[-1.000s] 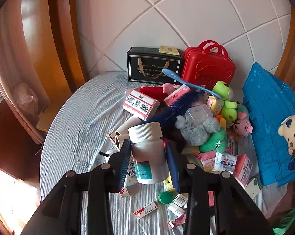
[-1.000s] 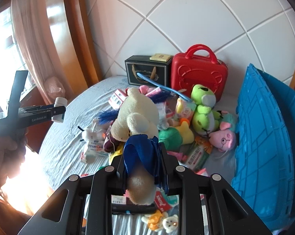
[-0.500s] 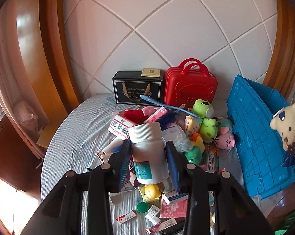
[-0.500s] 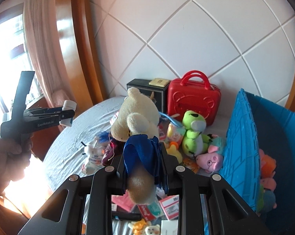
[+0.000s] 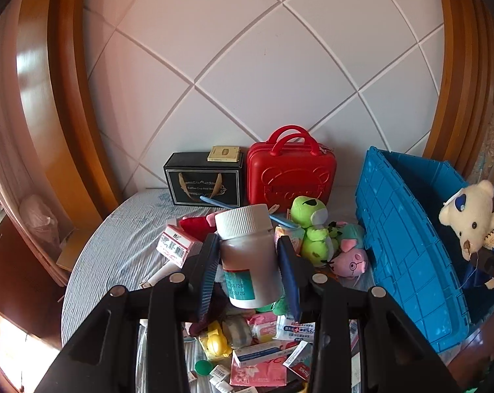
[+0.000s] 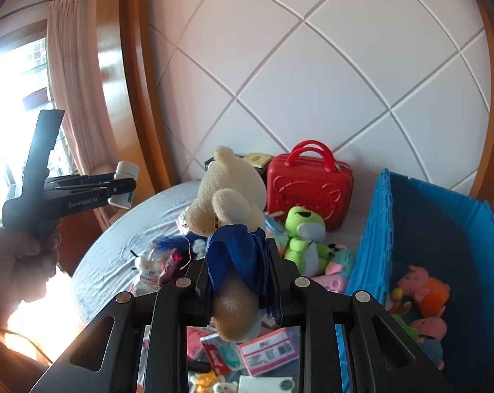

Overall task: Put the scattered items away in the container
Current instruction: 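Carry the pill bottle with the left tool while the right tool carries the bear over the crate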

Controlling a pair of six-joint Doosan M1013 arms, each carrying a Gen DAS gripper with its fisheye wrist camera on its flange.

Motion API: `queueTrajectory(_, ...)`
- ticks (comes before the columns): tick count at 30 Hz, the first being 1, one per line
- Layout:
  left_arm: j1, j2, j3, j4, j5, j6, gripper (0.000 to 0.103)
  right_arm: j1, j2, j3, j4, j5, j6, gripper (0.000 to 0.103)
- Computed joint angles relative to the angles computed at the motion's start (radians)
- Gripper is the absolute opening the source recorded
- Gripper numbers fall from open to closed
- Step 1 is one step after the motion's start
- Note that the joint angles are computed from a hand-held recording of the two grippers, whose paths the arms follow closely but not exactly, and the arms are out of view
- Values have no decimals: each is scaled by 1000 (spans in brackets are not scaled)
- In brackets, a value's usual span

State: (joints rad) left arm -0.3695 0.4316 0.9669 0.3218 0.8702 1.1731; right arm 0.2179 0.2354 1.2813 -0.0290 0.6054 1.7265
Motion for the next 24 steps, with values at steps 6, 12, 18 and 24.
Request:
queueTrajectory(6, -42, 27, -57, 20, 18, 21, 36, -39, -34, 41, 52, -31, -44, 25)
queueTrajectory(12, -81, 57, -111, 24, 34, 49, 36, -78, -71, 89, 63, -51, -23, 25)
queueTrajectory(18, -117, 99, -187, 1, 47, 102, 36, -114, -114, 143, 46, -65, 15, 25)
queueTrajectory(24, -147, 155, -290, -60, 79, 184, 36, -152, -152, 191, -6, -80, 87, 25)
